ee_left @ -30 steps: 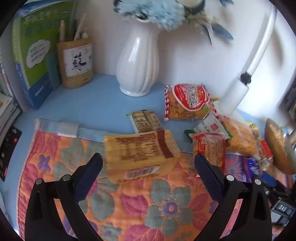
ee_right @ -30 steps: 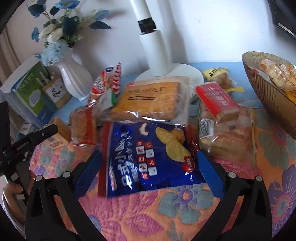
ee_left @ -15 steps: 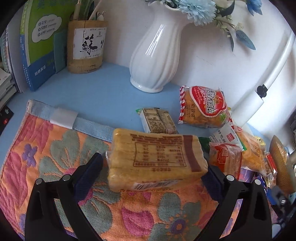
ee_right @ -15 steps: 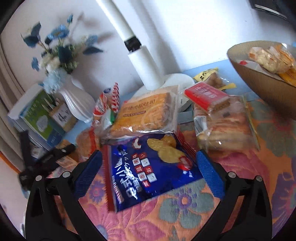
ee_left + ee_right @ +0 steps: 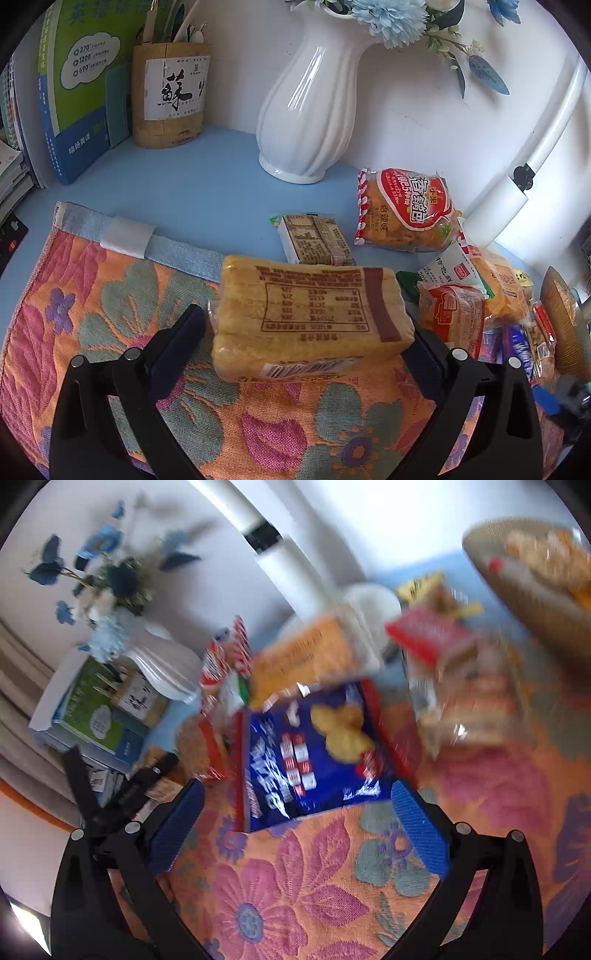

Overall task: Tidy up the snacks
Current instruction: 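Move the left tool to the yellow bread loaf while the right tool approaches the blue biscuit bag, then grasp the yellow bread loaf with the left tool while the right tool grasps the blue chip bag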

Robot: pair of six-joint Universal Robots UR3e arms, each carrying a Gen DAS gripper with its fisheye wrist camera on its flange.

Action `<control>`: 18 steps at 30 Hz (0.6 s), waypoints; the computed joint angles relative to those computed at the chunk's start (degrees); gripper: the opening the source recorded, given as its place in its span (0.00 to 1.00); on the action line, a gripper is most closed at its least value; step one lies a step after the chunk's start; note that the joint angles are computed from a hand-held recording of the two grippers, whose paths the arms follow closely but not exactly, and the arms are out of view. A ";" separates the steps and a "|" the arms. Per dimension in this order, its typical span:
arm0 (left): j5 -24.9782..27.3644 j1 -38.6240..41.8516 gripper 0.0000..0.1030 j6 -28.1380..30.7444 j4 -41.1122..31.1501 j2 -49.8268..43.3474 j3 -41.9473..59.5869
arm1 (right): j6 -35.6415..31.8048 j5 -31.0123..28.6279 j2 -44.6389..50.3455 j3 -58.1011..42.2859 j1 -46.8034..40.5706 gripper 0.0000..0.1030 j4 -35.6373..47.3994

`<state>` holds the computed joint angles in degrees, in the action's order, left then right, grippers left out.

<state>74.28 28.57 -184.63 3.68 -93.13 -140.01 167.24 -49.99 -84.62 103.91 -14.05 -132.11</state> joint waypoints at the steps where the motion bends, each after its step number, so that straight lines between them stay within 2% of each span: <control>1: -0.03 0.03 0.95 0.03 -0.05 -0.02 0.03 | -0.37 -0.70 -1.47 0.84 -0.41 0.97 -1.80; 2: 0.12 -0.09 0.95 0.02 -0.16 -0.10 0.16 | -1.34 -1.82 -2.05 0.62 -0.05 0.97 -3.22; 4: 0.88 -0.66 0.95 -0.05 -0.43 -0.37 0.61 | -5.78 -3.59 1.46 -5.21 2.06 0.97 0.96; 8: 0.22 -0.27 0.95 0.01 -0.17 -0.53 0.50 | -4.33 -7.08 12.20 -14.94 6.04 0.97 2.98; 10: -0.69 0.37 0.95 0.11 0.17 -0.44 0.08 | -4.41 -8.83 16.09 -14.40 8.08 0.97 -1.70; 12: -0.67 0.35 0.95 0.08 0.30 -0.52 0.04 | -3.78 -14.14 15.46 -8.16 11.35 0.97 -14.34; 13: -0.32 0.10 0.95 0.00 0.24 -0.63 0.18 | -4.04 -18.49 15.31 -8.19 13.74 0.97 -15.35; 14: 0.20 -0.28 0.95 -0.10 0.09 -0.73 0.46 | -4.32 -19.82 15.48 -8.51 14.53 0.97 -15.19; 18: 2.03 -1.65 0.95 -0.37 -0.51 -1.26 1.47 | -4.03 -15.59 15.13 -7.12 12.20 0.97 -15.42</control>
